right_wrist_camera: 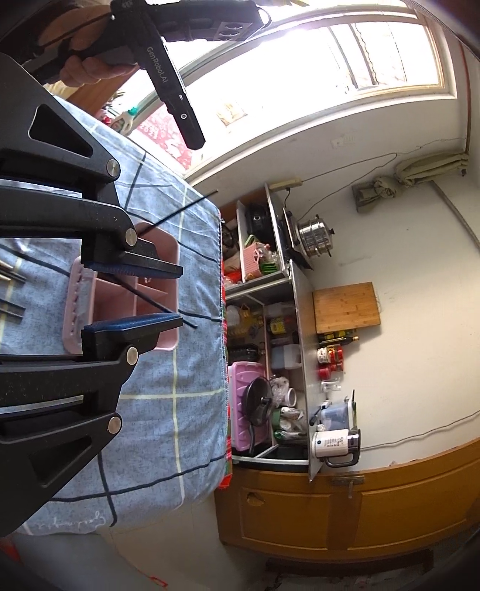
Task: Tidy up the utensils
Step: 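Lower the chopsticks into the basket and open both tools, then move both open tools back toward the remaining chopsticks on the table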
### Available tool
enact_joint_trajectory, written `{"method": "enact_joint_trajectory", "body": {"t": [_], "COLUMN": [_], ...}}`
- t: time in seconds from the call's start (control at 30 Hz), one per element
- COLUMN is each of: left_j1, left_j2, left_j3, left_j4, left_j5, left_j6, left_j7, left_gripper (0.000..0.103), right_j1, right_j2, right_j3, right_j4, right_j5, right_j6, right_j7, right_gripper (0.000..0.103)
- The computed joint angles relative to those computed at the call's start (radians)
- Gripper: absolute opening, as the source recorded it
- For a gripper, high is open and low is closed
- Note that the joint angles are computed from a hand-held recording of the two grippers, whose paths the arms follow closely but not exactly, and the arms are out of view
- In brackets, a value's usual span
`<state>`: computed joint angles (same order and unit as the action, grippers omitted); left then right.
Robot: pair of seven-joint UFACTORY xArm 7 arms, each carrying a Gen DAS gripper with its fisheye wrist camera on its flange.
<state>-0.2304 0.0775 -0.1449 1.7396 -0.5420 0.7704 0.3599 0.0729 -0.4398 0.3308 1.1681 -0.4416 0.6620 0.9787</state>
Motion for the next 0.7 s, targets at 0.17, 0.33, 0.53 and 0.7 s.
{"method": "enact_joint_trajectory", "body": {"t": [0.17, 0.33, 0.53, 0.7], "left_j1": [-0.017, -0.08, -0.151, -0.191], "left_j2": [-0.177, -0.339, -0.496, -0.593], "left_j3": [0.017, 0.059, 0.099, 0.125], "left_j4": [-0.231, -0.447, -0.667, -0.797], "left_j5": [-0.095, -0.156, -0.155, -0.133], "left_j6": [-0.064, -0.113, -0.146, -0.159], "left_j7": [0.108, 0.184, 0.215, 0.208], "left_gripper": [0.027, 0.027, 0.027, 0.027], "right_j1": [0.001, 0.001, 0.035, 0.077], "right_j2": [-0.114, -0.204, -0.283, -0.356], "right_j3": [0.05, 0.103, 0.14, 0.175], "right_j4": [-0.089, -0.166, -0.259, -0.34], "right_j5": [-0.019, -0.012, 0.039, 0.093], "right_j6": [0.023, 0.052, 0.079, 0.122], "right_j7": [0.044, 0.066, 0.079, 0.114], "right_gripper": [0.02, 0.02, 0.02, 0.02]}}
